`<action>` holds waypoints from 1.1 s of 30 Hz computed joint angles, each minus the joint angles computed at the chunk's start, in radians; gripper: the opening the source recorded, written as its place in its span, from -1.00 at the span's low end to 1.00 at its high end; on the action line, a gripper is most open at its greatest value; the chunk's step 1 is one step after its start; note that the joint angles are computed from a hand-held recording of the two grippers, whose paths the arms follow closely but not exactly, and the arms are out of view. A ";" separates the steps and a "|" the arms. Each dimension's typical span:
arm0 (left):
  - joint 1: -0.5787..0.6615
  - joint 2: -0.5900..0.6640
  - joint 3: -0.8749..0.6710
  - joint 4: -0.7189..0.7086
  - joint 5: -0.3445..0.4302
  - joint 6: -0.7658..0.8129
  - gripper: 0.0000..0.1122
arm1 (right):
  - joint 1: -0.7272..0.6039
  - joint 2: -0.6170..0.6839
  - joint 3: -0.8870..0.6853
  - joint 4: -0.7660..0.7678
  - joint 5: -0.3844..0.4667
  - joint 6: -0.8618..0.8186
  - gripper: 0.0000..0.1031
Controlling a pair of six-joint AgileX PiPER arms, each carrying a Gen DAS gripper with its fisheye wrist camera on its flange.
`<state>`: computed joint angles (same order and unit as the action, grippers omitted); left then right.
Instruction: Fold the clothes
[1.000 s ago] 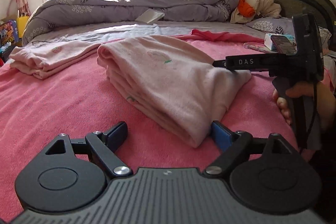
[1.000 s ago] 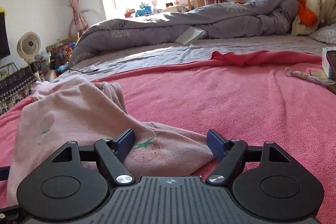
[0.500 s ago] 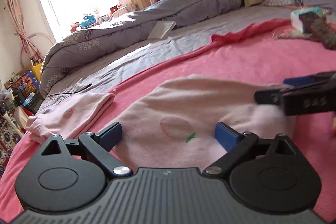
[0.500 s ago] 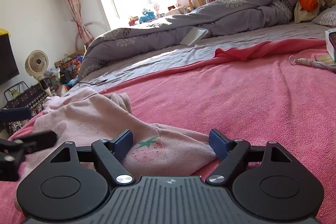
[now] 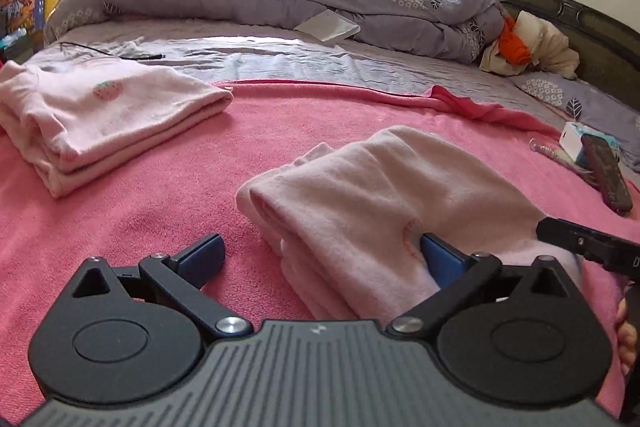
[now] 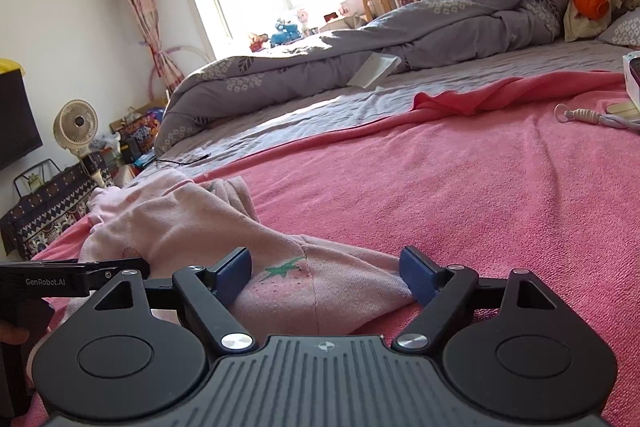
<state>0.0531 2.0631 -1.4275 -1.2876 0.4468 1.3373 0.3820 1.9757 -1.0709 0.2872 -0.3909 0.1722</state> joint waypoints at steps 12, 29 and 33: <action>0.040 0.034 -0.040 -0.007 0.098 -0.042 0.84 | -0.001 -0.050 0.045 0.010 -0.040 0.042 0.60; 0.048 0.040 -0.044 -0.019 0.113 -0.050 0.84 | 0.051 0.488 -1.149 -0.338 0.909 0.076 -0.01; 0.049 0.041 -0.046 -0.020 0.114 -0.050 0.84 | 0.018 0.528 -1.220 -0.239 0.958 0.052 0.25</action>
